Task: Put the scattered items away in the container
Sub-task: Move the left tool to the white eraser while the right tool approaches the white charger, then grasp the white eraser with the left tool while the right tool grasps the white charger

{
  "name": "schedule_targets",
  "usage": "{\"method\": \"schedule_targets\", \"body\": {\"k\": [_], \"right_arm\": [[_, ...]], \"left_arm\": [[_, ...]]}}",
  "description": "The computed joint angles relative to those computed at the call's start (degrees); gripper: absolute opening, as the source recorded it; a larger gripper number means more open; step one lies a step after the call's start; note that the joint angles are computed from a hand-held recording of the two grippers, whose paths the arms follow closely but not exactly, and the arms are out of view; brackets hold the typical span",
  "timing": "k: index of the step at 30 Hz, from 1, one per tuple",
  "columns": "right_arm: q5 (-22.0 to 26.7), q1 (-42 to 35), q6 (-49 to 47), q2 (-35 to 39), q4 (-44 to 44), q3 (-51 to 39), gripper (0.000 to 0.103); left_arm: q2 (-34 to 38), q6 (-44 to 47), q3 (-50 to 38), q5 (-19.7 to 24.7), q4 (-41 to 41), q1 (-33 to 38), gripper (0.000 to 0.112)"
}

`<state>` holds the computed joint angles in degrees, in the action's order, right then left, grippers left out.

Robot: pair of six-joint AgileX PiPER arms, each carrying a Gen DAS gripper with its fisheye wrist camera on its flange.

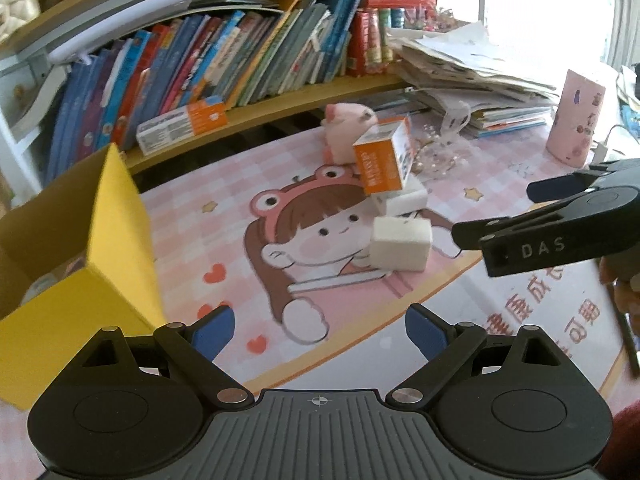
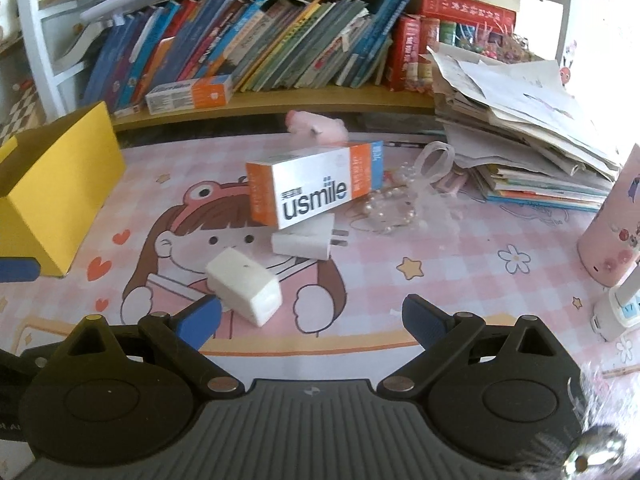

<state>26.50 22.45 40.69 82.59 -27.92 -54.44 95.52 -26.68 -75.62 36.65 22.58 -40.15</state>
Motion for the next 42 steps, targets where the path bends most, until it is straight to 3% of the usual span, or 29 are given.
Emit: {"method": "schedule_targets", "body": {"k": [21, 36, 42], "right_arm": [[-3.3, -6.5, -4.1, 4.7, 4.2, -1.7, 0.098], [-3.7, -8.5, -8.3, 7.9, 7.8, -3.9, 0.098], [-3.4, -8.5, -8.3, 9.0, 7.7, -4.8, 0.098]], "left_arm": [[13.1, 14.5, -14.3, -1.4, -12.3, 0.9, 0.092], [21.5, 20.5, -22.8, 0.0, -19.1, 1.6, 0.082], [23.3, 21.5, -24.1, -0.2, -20.7, 2.0, 0.071]]}}
